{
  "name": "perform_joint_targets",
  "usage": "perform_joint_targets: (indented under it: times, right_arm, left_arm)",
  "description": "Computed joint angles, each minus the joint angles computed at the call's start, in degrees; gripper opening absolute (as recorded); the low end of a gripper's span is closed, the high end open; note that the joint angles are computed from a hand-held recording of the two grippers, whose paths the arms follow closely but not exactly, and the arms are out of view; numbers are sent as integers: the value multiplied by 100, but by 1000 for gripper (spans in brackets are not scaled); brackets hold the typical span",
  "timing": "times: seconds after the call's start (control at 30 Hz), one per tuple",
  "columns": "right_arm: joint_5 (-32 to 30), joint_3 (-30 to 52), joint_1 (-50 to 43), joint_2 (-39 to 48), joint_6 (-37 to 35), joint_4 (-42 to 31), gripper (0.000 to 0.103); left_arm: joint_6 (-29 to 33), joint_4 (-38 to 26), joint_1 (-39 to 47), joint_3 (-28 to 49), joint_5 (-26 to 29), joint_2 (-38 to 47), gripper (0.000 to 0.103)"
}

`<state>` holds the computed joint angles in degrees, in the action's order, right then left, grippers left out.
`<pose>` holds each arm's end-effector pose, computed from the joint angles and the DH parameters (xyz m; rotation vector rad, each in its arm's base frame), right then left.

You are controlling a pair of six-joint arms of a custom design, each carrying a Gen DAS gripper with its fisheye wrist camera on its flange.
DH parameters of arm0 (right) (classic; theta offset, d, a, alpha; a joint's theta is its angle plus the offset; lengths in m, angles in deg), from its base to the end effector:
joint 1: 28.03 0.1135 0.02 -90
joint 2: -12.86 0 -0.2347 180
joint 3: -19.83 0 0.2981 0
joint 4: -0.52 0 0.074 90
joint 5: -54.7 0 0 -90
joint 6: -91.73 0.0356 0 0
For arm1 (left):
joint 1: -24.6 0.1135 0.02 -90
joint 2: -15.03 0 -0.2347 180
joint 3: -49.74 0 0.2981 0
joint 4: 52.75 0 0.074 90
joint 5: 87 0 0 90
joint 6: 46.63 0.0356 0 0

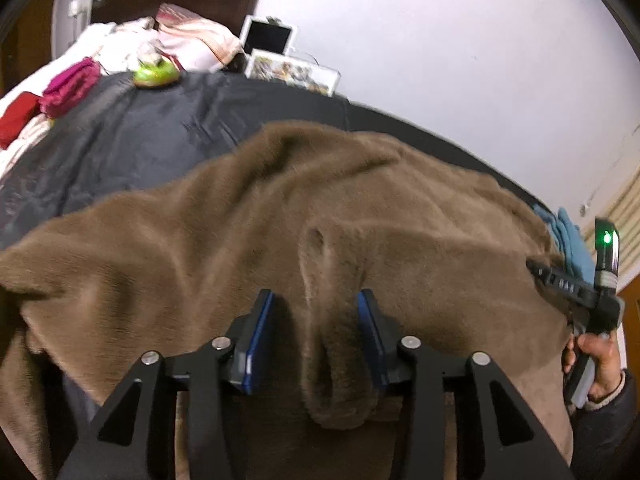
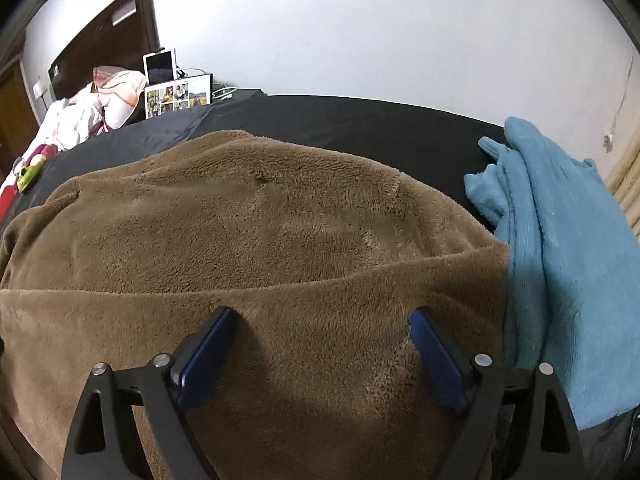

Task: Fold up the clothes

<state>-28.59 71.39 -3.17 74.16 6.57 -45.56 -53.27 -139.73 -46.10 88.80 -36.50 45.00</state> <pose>0.2400 0.1066 0.1785 -0.3957 2.5049 0.0561 0.0651 -0.1174 0.1786 -0.6356 2.3475 -0.1600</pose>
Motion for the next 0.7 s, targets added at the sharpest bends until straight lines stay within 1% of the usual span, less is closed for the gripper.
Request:
perform_joint_targets:
  times: [0.1,0.17,0.2,0.27,0.37,0.43,0.5,0.63,0.7]
  right_arm:
    - [-197,-23,-77,-142,-68,-66,91]
    - [-354,-28,-81,-375,96,-195,91]
    - [-432,-27,-82,-489,179,-258,91]
    - [-584,-21,-84,-711,348,-380,91]
    - [-513,-68,172,-1013,455,-578,91]
    - [-593,-144,297,-1080,496,-727,91]
    - [-580,-337,371,-1167,456,-804,91]
    - [-299,-1027,508,-1939,16,-772,92]
    - [-352,-1081,458,-1998,-124,-766,92]
  left_arm:
    - [-720,-640,-566,441,-464,355,54]
    - [-488,-543,-718,718,-605,667,61]
    - [-315,-425,-743,824,-617,833,62]
    - [450,108,-620,960,-558,1102,64]
    - [1383,978,-261,874,-157,1438,64]
    - [1693,1335,0,737,181,1579,64]
    - [1794,1591,218,523,505,1678,64]
    - [1765,1579,101,385,467,1490,64]
    - [1812,1576,105,380,472,1490,64]
